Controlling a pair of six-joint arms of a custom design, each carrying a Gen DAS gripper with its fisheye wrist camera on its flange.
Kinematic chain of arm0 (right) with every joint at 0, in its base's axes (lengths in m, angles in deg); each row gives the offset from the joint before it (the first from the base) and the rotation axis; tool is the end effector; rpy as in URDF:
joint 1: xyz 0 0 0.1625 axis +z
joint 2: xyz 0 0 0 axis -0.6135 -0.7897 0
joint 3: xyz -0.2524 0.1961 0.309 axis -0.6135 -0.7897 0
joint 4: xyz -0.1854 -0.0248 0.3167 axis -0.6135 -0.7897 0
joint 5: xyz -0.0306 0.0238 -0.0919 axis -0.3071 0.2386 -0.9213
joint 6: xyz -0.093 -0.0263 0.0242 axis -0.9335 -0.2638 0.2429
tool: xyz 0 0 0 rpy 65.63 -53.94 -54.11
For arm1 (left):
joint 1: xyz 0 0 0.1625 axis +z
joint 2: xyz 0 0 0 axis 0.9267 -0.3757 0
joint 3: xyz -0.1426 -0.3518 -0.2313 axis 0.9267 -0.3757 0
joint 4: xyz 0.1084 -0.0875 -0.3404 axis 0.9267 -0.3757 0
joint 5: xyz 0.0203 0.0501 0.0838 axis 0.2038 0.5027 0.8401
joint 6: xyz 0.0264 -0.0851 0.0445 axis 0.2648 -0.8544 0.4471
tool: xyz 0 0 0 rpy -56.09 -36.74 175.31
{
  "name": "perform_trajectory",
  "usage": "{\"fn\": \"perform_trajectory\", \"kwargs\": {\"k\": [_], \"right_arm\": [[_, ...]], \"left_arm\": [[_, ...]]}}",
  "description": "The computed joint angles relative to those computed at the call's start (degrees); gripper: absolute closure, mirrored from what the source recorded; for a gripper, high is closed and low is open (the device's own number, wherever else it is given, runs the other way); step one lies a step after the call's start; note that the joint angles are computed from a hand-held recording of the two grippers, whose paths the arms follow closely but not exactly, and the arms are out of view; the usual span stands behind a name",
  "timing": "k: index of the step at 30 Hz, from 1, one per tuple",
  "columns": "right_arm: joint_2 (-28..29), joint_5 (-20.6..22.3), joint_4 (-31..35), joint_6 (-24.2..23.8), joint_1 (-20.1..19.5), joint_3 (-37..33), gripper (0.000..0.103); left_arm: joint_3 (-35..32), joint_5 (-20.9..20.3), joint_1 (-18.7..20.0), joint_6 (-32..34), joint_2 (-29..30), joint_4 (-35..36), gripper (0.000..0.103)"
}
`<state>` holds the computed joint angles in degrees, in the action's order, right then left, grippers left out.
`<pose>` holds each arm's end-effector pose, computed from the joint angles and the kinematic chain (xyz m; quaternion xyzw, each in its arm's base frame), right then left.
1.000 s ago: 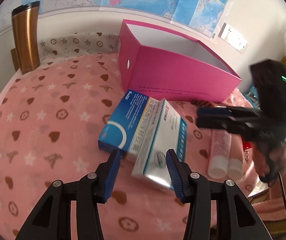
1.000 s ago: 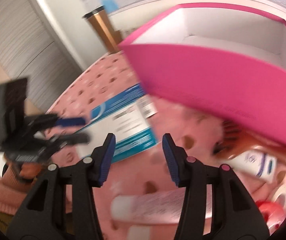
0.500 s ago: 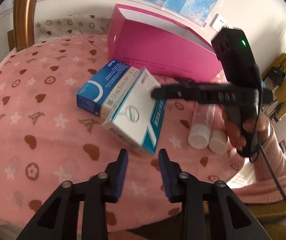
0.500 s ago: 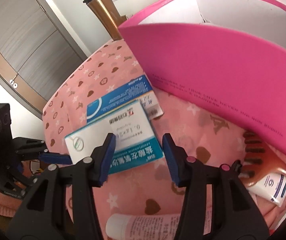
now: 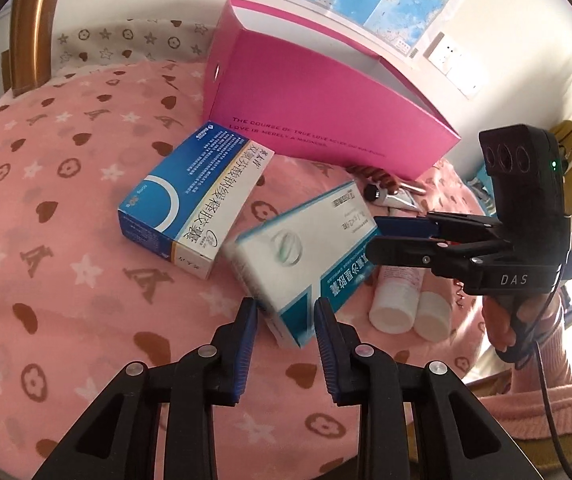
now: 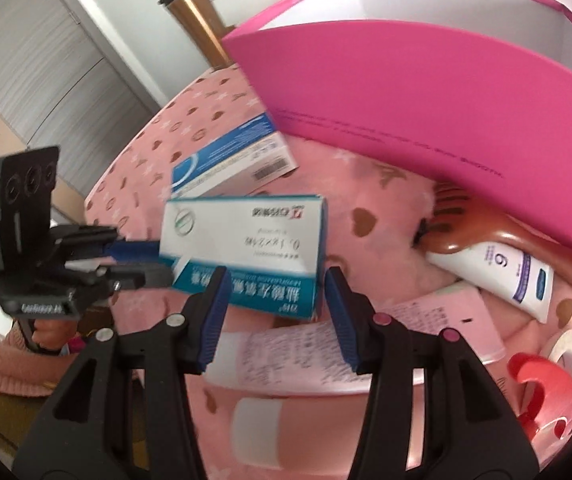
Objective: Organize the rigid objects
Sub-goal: 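Close the right gripper on the white-and-teal medicine box and lift it, then carry the medicine box into the magenta box and open the right gripper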
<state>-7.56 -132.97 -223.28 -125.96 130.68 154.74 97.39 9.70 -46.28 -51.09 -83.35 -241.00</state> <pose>0.1480 -0.4448 0.0910 0.4505 -0.8886 0.0559 0.0664 -0.2187 -0.3050 0.0848 -0.0038 0.9235 -0.3263 0.2017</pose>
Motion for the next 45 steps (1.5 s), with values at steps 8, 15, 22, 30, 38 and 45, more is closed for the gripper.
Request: {"fn": "perform_trajectory", "kwargs": {"k": [8, 15, 22, 30, 38, 45], "right_arm": [[1.12, -0.32, -1.64, 0.12, 0.19, -0.20, 0.052], [-1.58, 1.87, -2.20, 0.35, -0.21, 1.25, 0.057], [-5.43, 4.42, -3.34, 1.22, 0.82, 2.29, 0.057], [-8.95, 7.40, -3.06, 3.30, 2.19, 1.44, 0.057], [-9.78, 9.35, -3.04, 5.11, 3.79, -1.24, 0.057], [-10.00, 11.17, -1.36, 7.16, 4.42, -3.84, 0.057]], "left_arm": [[-1.30, 0.68, 0.65, -1.34, -0.43, 3.23, 0.075], [-2.86, 1.55, 0.36, -2.55, -1.64, 7.06, 0.075], [-6.16, 4.48, -0.37, 0.22, -4.36, 12.60, 0.073], [-11.07, 9.22, 0.41, 8.23, -7.27, 16.63, 0.073], [-15.56, 12.21, 2.75, 16.06, -8.26, 17.20, 0.073], [-18.60, 13.87, 4.92, 20.43, -8.29, 17.53, 0.073]]}}
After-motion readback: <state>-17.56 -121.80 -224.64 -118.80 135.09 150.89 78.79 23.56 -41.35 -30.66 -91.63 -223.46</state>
